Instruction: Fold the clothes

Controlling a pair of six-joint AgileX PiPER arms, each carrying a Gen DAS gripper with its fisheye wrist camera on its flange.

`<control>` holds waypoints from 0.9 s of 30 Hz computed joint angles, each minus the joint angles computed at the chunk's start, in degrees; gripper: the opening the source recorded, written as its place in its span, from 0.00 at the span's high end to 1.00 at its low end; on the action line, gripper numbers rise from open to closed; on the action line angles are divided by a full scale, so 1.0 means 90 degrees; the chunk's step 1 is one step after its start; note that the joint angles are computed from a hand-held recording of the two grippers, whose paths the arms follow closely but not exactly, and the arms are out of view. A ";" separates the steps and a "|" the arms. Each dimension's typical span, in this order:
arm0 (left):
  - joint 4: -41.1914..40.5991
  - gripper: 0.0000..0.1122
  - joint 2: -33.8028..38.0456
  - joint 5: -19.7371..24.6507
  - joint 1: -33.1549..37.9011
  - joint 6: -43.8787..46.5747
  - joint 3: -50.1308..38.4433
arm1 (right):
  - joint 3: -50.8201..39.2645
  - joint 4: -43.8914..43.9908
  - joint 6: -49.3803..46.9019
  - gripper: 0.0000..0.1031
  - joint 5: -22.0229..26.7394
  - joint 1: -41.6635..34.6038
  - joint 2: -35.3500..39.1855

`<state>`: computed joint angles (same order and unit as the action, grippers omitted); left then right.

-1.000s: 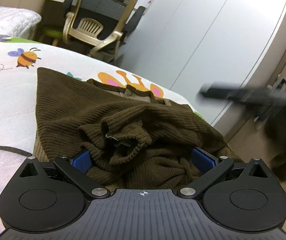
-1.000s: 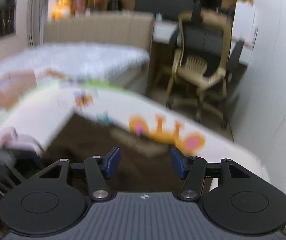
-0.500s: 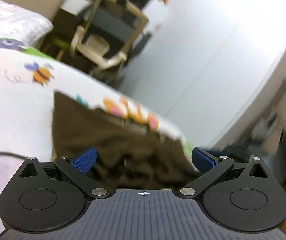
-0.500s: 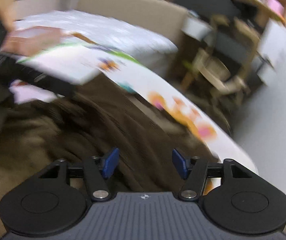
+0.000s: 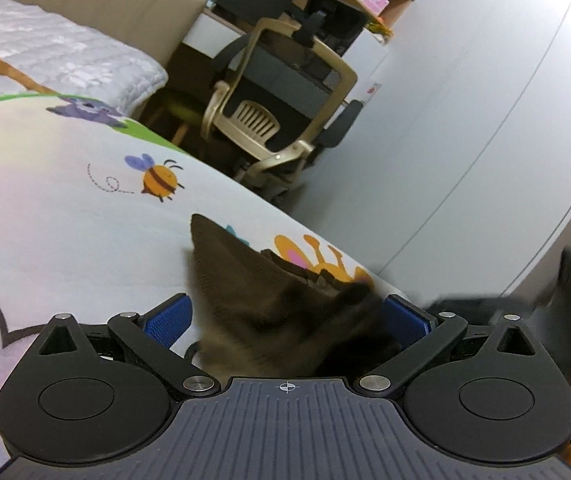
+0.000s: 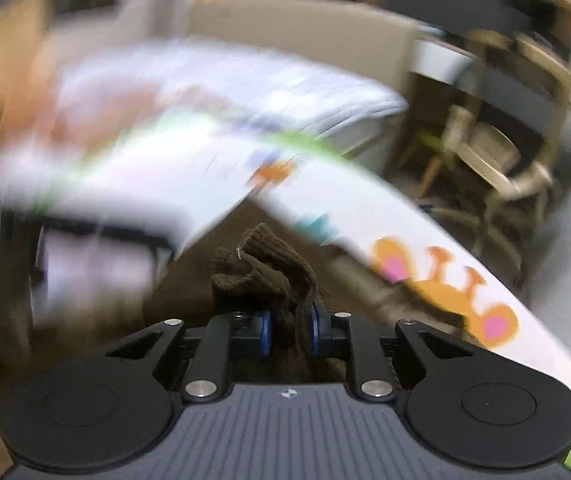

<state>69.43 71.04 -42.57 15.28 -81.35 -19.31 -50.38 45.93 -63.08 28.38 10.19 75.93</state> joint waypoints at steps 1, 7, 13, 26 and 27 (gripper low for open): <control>0.0028 0.08 -0.0008 0.0010 0.0007 -0.0021 0.0001 | -0.0175 0.0386 0.0086 0.90 0.0166 -0.0342 -0.0042; -0.0060 0.08 -0.0003 0.0036 0.0072 -0.0023 0.0025 | 0.0212 0.1090 -0.0186 0.90 -0.1369 -0.0100 -0.0844; -0.0149 0.08 -0.0289 -0.0186 0.0814 -0.0484 0.0103 | 0.0896 0.1051 -0.0380 0.71 -0.1562 0.1116 -0.0330; 0.1983 0.08 -0.0019 0.1515 -0.1170 -0.2784 -0.1286 | 0.1455 0.2491 -0.1905 0.35 -0.0254 -0.0599 -0.1106; 0.2150 0.08 0.0145 0.1672 -0.1379 -0.3056 -0.1443 | 0.1510 0.2687 -0.2150 0.35 -0.0096 -0.0879 -0.1113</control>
